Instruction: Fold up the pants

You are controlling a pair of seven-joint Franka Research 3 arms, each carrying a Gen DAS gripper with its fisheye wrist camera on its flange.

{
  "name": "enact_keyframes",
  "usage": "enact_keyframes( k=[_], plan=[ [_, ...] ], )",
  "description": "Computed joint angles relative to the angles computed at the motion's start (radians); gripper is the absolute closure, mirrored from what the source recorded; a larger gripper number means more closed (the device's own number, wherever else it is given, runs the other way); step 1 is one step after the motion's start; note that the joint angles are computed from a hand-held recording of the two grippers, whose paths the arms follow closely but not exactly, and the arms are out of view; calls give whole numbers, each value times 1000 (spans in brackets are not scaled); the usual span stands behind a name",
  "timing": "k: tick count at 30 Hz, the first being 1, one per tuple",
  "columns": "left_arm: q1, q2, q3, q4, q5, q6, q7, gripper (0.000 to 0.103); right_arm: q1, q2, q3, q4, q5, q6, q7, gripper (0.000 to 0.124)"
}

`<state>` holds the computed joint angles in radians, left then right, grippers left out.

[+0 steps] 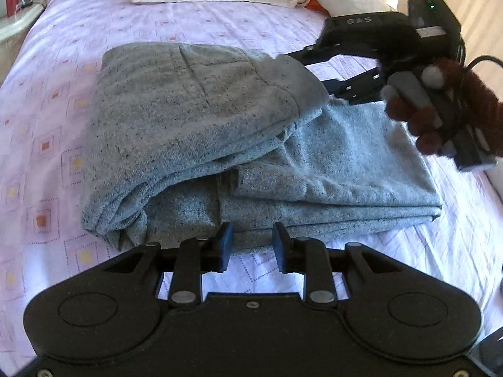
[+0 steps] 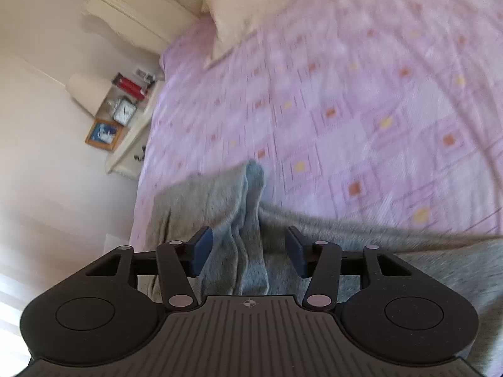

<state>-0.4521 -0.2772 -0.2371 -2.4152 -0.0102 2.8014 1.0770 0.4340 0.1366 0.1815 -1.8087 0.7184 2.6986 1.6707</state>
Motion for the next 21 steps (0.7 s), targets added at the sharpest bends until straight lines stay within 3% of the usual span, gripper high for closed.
enact_keyframes(
  k=[3, 7, 9, 10, 11, 13, 14, 16, 21],
  plan=[
    [-11, -11, 9, -8, -20, -1, 11, 65, 10, 36, 0, 44, -47, -16, -8, 59],
    [-9, -8, 8, -9, -23, 1, 10, 65, 57, 117, -34, 141, -298, -122, 124, 59],
    [-6, 2, 6, -3, -13, 3, 16, 65, 70, 116, -33, 132, -348, -89, 135, 58],
    [-6, -1, 6, -5, -11, 4, 19, 65, 65, 126, -21, 151, -343, -103, 107, 62],
    [-3, -1, 3, -6, -7, 6, 17, 65, 47, 141, 5, 180, -301, -126, 41, 84],
    [5, -8, -7, -11, 10, 8, 1, 65, 76, 159, -9, 226, -377, -147, 33, 99],
    [13, -10, -16, -11, 28, 8, -13, 65, 80, 159, -5, 237, -391, -138, 0, 115],
    [30, -18, -38, -15, 78, 9, -46, 65, 47, 153, 35, 258, -288, -134, -99, 115],
    [84, -40, -102, -22, 251, 48, -149, 65, 24, 155, 68, 358, -97, -151, -182, 116]
  ],
)
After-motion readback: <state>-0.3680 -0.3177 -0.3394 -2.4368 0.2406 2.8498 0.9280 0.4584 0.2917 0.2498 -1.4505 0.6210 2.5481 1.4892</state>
